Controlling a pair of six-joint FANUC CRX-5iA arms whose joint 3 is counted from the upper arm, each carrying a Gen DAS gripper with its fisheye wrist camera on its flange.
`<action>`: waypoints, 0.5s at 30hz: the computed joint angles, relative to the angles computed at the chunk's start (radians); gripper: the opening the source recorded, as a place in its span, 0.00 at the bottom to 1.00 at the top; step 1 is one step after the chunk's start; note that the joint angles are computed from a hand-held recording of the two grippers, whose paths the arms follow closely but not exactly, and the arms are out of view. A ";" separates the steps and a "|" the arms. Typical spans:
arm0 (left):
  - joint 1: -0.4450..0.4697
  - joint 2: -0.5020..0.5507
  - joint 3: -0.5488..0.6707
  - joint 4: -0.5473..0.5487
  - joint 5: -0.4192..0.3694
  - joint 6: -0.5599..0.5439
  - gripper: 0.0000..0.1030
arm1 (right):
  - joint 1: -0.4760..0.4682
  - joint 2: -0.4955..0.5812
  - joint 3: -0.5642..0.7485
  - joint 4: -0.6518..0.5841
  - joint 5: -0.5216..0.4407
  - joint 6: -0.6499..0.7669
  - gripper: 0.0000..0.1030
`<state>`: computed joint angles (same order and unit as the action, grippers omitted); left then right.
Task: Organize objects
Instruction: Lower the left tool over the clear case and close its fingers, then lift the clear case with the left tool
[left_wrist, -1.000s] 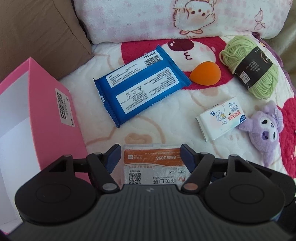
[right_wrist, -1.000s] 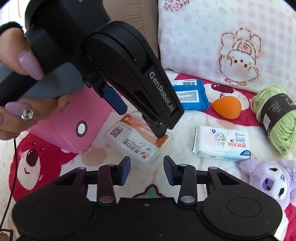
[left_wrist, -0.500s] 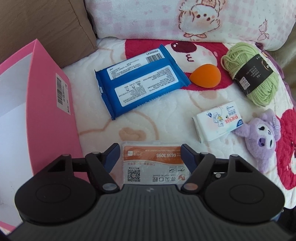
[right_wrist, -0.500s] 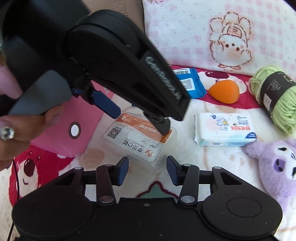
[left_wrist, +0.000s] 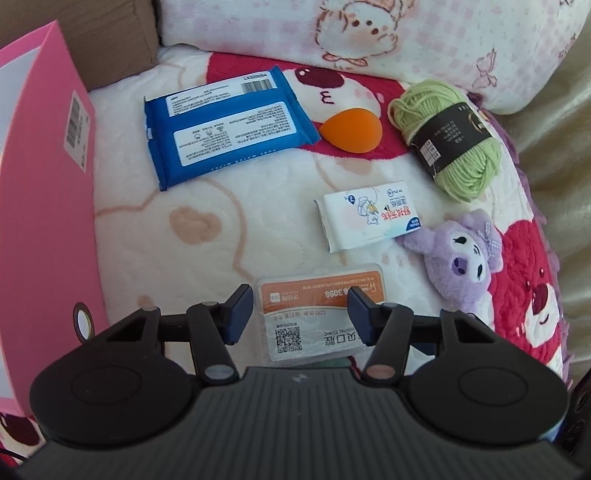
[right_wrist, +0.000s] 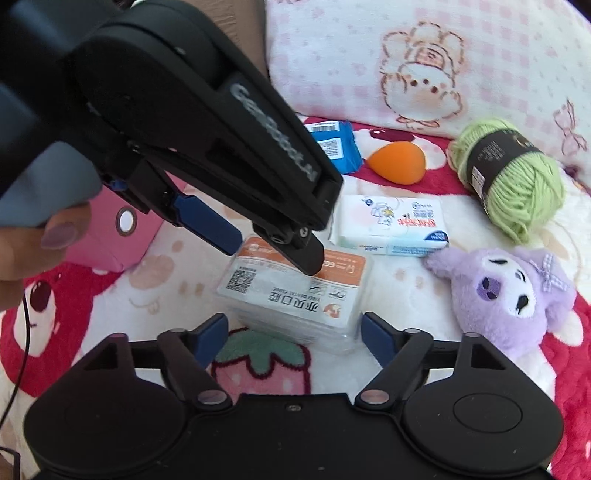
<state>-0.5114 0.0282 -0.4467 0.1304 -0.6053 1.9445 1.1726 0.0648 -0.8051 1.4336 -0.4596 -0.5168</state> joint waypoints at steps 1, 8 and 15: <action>0.002 -0.008 -0.022 0.012 0.027 0.000 0.52 | -0.012 0.004 -0.001 0.025 0.008 -0.019 0.87; 0.021 -0.052 -0.164 0.169 0.193 -0.083 0.49 | -0.059 0.018 -0.012 0.132 0.037 -0.136 0.90; 0.015 -0.077 -0.235 0.238 0.286 -0.164 0.45 | -0.078 0.049 -0.011 0.237 0.013 -0.182 0.93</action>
